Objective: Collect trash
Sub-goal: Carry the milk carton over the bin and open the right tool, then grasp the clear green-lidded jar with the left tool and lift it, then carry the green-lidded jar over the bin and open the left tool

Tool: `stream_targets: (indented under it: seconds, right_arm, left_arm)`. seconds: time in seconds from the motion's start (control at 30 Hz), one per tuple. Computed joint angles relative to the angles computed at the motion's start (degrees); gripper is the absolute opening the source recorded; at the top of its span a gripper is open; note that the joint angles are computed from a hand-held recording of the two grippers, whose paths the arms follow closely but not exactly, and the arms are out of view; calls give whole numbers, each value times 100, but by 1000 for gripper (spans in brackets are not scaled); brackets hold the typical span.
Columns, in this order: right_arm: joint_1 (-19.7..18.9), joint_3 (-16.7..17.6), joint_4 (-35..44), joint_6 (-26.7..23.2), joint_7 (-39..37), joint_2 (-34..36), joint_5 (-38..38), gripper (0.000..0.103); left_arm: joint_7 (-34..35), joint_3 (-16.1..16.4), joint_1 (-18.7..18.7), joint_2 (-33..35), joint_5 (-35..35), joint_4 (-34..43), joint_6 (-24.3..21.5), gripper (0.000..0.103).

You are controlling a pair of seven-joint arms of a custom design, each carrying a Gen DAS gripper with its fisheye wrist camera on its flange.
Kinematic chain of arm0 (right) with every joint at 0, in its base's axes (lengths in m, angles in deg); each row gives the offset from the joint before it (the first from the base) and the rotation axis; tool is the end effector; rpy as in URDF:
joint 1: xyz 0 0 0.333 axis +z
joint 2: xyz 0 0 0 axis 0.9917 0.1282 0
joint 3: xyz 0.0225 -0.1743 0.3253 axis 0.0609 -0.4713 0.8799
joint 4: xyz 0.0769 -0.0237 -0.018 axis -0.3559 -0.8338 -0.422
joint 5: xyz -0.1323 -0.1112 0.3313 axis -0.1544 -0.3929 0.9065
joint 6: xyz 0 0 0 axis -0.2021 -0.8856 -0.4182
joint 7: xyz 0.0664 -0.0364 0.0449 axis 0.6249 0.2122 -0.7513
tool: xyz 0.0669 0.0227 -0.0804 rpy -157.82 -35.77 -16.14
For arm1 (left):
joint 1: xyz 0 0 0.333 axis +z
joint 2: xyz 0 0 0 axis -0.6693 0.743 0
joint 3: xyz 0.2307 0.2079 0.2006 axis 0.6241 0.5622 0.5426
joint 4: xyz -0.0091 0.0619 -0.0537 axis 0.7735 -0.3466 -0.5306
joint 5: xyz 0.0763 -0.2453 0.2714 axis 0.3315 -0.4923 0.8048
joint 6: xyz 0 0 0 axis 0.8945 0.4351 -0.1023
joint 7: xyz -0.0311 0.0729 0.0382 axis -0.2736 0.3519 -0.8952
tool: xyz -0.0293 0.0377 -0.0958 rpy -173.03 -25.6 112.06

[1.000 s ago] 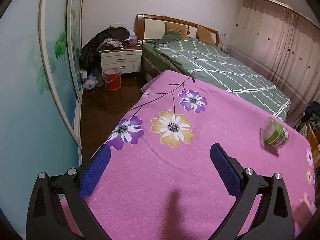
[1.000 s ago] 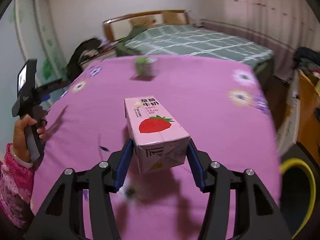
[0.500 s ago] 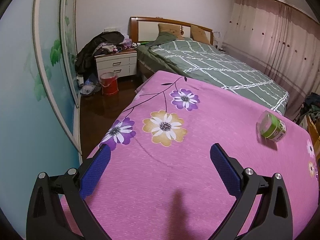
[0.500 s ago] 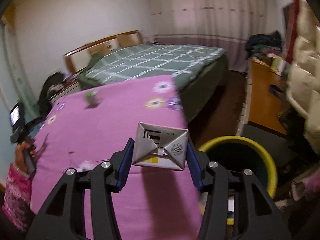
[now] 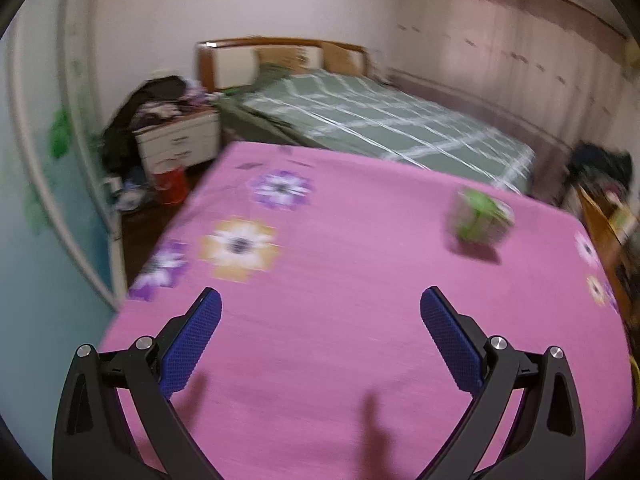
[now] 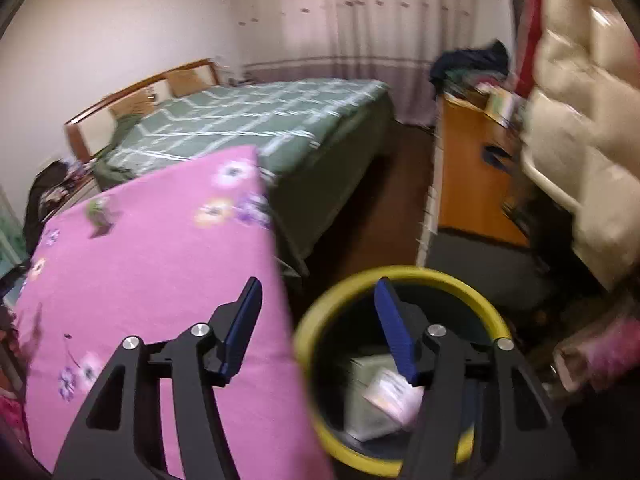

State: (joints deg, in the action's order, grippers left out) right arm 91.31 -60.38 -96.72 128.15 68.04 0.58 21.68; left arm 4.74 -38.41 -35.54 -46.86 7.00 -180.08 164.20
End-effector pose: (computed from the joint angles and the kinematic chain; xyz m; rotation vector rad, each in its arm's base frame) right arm 0.7472 0.1137 0.5376 -1.8954 1.3403 -0.5298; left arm 0.6216 0.0501 0.5019 -2.1489 0.9347 -0.5137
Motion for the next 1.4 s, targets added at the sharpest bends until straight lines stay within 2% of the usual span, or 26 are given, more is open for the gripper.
stream_targets:
  seconds: [0.07, 0.17, 0.27, 0.37, 0.5, 0.57, 0.77, 0.83, 0.87, 0.9, 1.0, 1.13, 1.3, 1.4]
  right_arm:
    - [53, 194, 405, -181, -104, 225, 49, 58]
    - [233, 273, 934, -326, -66, 550, 24, 58]
    - [349, 321, 1369, -439, 23, 846, 19, 58]
    - [343, 408, 1620, -652, 127, 1045, 117, 58]
    - [354, 366, 1786, -861, 275, 1210, 102, 58]
    - [331, 366, 1875, -942, 347, 1272, 106, 58]
    - [217, 456, 1979, -1044, 361, 1341, 232, 58]
    - [197, 470, 1935, -1056, 359, 1304, 271, 58]
    - [197, 466, 1905, -1036, 359, 1280, 281, 58]
    - [194, 465, 1817, -977, 344, 1215, 303, 58]
    - [110, 519, 1542, -863, 162, 1003, 411, 58]
    - [-71, 521, 859, -559, -264, 523, 636, 58]
    - [-373, 381, -134, -207, -762, -165, 950, 58]
    - [-549, 278, -659, -53, -1014, -537, 1143, 58]
  left_arm:
    - [740, -173, 32, 166, -486, 235, 106, 98]
    - [1674, -332, 6, 508, -1171, 735, 85, 98]
    - [2714, -514, 38, 1082, -2042, 1554, -4, 98]
    - [3226, -458, -118, 1663, -2351, 2407, -234, 98]
    - [3958, -401, -241, 2535, -2757, 3800, -769, 98]
    - [4212, -290, -347, 2962, -2846, 4519, -1176, 98]
    - [4753, -239, -330, 3692, -3247, 5684, -1633, 98]
    - [4927, -236, -328, 3850, -3331, 5922, -1686, 92]
    - [5052, -266, -320, 3919, -3396, 6033, -1742, 79]
    - [5209, -319, -308, 4046, -3505, 6254, -1891, 70]
    - [5292, -318, -330, 3999, -3633, 6193, -1833, 70]
    - [5100, -199, -582, 3436, -3364, 5341, -1410, 70]
    - [4930, -370, -888, 2857, -3198, 4527, -1001, 70]
    - [5012, -571, -1110, 2781, -3216, 4468, -921, 70]
